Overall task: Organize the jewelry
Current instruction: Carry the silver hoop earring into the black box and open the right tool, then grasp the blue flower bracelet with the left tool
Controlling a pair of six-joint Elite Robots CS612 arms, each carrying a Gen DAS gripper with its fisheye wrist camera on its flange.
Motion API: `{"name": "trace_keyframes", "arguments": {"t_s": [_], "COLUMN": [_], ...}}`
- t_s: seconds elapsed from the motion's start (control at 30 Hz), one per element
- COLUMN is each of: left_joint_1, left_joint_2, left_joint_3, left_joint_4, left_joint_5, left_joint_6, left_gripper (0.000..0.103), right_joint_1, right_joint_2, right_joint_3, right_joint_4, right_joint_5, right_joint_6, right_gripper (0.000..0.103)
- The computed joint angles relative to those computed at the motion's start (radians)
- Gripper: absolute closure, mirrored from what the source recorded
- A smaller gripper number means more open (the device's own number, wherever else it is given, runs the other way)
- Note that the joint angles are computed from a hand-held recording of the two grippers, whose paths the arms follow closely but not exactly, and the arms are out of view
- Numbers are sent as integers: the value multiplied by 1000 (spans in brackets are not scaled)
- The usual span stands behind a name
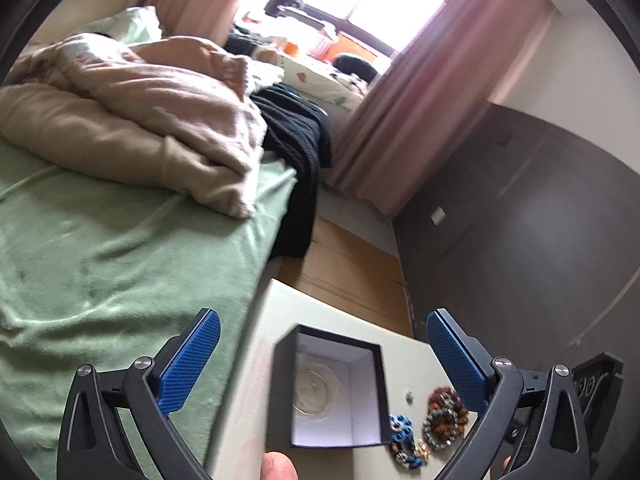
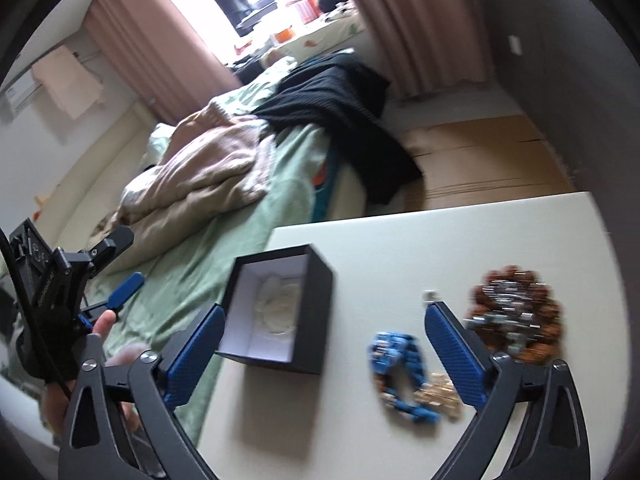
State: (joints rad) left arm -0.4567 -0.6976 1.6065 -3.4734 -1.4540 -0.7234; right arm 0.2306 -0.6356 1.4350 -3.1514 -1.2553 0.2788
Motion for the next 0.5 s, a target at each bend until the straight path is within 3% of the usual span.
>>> {"name": "trace_keyframes", "arguments": {"t_s": [0.27, 0.4, 0.5], "left_joint_1": [-24, -45, -51], "left_joint_2": [4, -5, -4], "left_joint_3": [-29, -31, -38], "left_joint_4": [54, 110, 126], "left_joint_5": [-57, -31, -59], "left_joint_6": [100, 153, 168], "left_gripper": [0, 0, 1], "right_joint_1": [-19, -29, -39], "right_joint_2": [-47, -66, -81], "right_joint_3": [86, 124, 155], "right_joint_4": [-24, -29, -48], "right_joint_5": [-99, -140, -163], "right_joint_6": [54, 91, 135], "right_gripper": [2, 2, 2]}}
